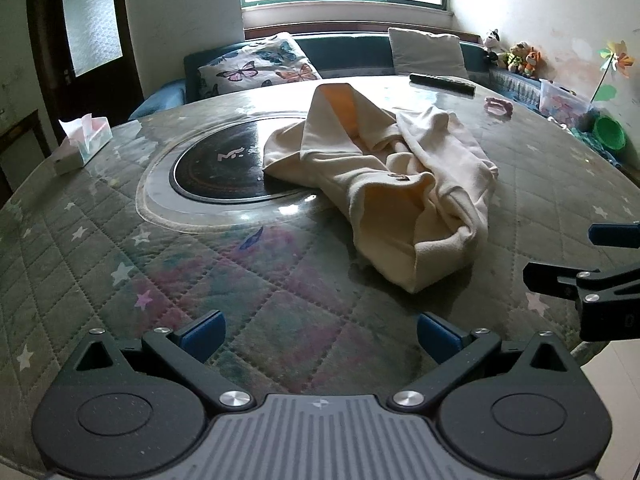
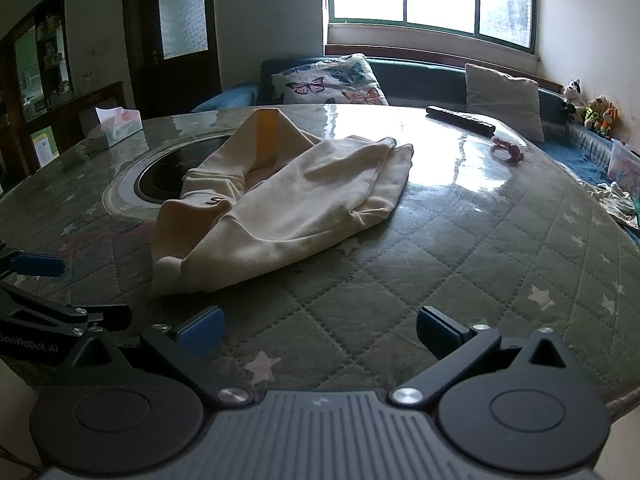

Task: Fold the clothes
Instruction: 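Move both grippers toward the crumpled cream shirt on the table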

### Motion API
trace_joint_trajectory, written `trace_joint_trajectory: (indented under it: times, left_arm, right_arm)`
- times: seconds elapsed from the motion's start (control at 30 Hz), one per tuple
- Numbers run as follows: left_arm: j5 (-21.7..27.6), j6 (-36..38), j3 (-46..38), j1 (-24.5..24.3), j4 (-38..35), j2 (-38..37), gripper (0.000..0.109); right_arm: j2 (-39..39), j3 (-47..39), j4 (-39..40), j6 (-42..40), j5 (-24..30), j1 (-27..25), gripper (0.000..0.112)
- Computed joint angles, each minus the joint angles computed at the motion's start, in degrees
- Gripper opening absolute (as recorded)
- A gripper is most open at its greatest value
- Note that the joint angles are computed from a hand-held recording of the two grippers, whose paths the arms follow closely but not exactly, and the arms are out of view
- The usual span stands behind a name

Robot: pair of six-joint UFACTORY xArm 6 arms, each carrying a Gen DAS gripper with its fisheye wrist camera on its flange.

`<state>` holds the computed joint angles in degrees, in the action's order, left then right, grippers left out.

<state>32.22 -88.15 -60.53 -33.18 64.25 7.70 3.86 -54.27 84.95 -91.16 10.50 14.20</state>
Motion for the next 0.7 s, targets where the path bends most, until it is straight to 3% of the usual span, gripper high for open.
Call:
trace_joint_trajectory:
  times: [0.7]
  left_arm:
    - [-0.3,1.62,-0.84,0.06,-1.05,0.92,0.103]
  right_arm:
    - [0.36,-0.33,-1.04,0.76,-0.12,0.15,0.103]
